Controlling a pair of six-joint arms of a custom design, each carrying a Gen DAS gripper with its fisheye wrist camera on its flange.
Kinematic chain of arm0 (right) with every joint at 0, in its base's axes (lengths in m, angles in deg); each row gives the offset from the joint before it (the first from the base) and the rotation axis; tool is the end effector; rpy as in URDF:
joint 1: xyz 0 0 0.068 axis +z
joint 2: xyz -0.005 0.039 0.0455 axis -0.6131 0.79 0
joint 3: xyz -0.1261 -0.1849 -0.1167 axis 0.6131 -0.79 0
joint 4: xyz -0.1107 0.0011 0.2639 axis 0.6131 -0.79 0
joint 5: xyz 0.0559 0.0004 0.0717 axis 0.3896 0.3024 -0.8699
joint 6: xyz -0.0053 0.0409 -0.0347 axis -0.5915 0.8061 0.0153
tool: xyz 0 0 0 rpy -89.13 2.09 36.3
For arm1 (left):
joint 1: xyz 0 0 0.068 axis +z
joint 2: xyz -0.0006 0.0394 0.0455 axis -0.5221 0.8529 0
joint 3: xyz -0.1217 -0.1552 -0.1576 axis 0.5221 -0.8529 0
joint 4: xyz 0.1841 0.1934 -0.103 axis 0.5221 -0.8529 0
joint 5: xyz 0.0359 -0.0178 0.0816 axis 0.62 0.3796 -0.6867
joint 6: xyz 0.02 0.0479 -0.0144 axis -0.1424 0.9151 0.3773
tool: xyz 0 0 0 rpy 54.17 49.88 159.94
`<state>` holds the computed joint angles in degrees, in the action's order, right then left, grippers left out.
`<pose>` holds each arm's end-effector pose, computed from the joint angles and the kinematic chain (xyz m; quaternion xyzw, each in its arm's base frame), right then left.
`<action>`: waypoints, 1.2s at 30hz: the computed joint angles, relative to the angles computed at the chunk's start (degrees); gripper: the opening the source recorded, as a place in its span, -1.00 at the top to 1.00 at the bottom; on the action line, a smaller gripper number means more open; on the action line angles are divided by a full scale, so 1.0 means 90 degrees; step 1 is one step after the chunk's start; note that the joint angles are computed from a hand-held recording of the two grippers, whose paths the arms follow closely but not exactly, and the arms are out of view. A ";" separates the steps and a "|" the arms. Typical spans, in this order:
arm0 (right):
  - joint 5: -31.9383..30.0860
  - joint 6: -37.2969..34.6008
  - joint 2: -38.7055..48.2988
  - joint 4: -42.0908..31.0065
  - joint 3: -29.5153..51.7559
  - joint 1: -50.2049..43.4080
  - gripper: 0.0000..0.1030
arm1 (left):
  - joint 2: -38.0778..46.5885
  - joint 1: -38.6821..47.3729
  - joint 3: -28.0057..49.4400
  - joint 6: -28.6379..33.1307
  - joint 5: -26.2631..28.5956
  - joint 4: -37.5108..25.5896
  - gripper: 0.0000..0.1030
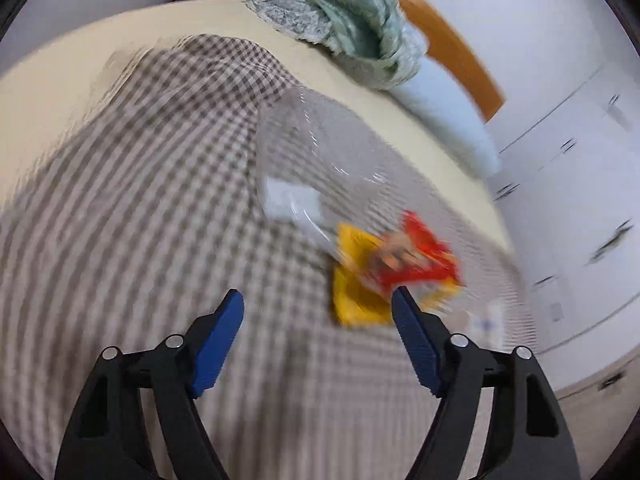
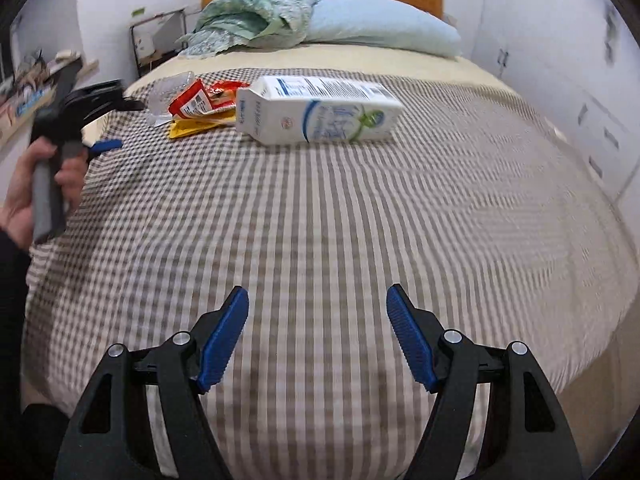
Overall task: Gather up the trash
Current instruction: 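Grasp the long clear straw with the left tool while the right tool grasps the milk carton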
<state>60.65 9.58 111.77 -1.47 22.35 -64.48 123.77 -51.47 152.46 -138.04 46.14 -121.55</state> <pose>0.2792 -0.1218 0.3514 -0.2385 0.9122 0.0356 0.3314 0.3248 -0.1099 0.3098 -0.3654 0.8478 -0.1649 0.3471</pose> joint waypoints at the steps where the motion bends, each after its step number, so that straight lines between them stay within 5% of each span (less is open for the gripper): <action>1: 0.0124 0.0088 0.0119 0.0172 0.0152 0.0281 -0.33 | 0.0341 0.0168 0.0294 0.0124 0.0021 -0.0132 -0.37; 7: 0.0663 0.0867 0.1483 0.0587 0.1817 0.1894 -0.33 | 0.1020 0.0997 0.0444 0.0020 0.0616 0.0512 -0.16; 9: 0.0715 0.1230 0.2165 0.0574 0.2707 0.2387 -0.33 | 0.1094 0.1081 0.0506 0.0067 0.0904 0.0624 0.48; 12: 0.1117 0.1642 0.3180 0.0576 0.3900 0.3057 -0.33 | 0.0785 0.1140 0.0069 0.0075 0.1527 0.1071 0.72; 16: 0.1729 0.1601 0.4484 0.0067 0.5549 0.3615 0.14 | -0.0241 0.0212 -0.0527 0.0387 0.0443 0.0455 0.78; 18: 0.1935 0.1575 0.4553 0.0079 0.5546 0.3614 0.58 | -0.0848 -0.0430 -0.0892 0.0287 -0.0048 0.0116 0.80; 21: 0.1750 0.1344 0.3589 0.0121 0.4447 0.3131 0.75 | -0.1372 -0.2001 -0.1044 -0.0124 -0.1115 -0.0992 0.91; 24: 0.1397 0.0901 0.2823 -0.0551 0.3666 0.1879 0.75 | -0.1344 -0.3313 -0.0977 -0.0788 -0.1952 -0.1879 0.91; 28: 0.1228 0.0579 0.2589 -0.0682 0.2978 -0.0002 0.62 | -0.1007 -0.4588 -0.0733 -0.1039 -0.1842 -0.2478 0.91; 29: 0.0954 0.0723 0.2626 -0.0732 0.3035 -0.0415 0.25 | -0.0835 -0.4764 -0.0498 -0.0889 -0.1835 -0.2576 0.77; 30: 0.0490 0.0776 0.2724 -0.0960 0.3221 -0.0781 -0.16 | -0.0750 -0.4852 -0.0360 -0.0746 -0.1857 -0.2600 0.24; 32: -0.0284 0.1038 0.2745 -0.1170 0.3380 -0.1199 -0.31 | -0.0625 -0.5020 -0.0080 -0.0699 -0.2145 -0.2760 -0.26; 36: -0.0886 0.1496 0.2451 -0.1337 0.3172 -0.0651 -0.48 | -0.0524 -0.5222 0.0140 -0.0216 -0.2132 -0.2955 -0.26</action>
<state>52.68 23.05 133.83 -13.50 50.89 -70.34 119.06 -98.47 153.72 -139.99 26.95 -148.14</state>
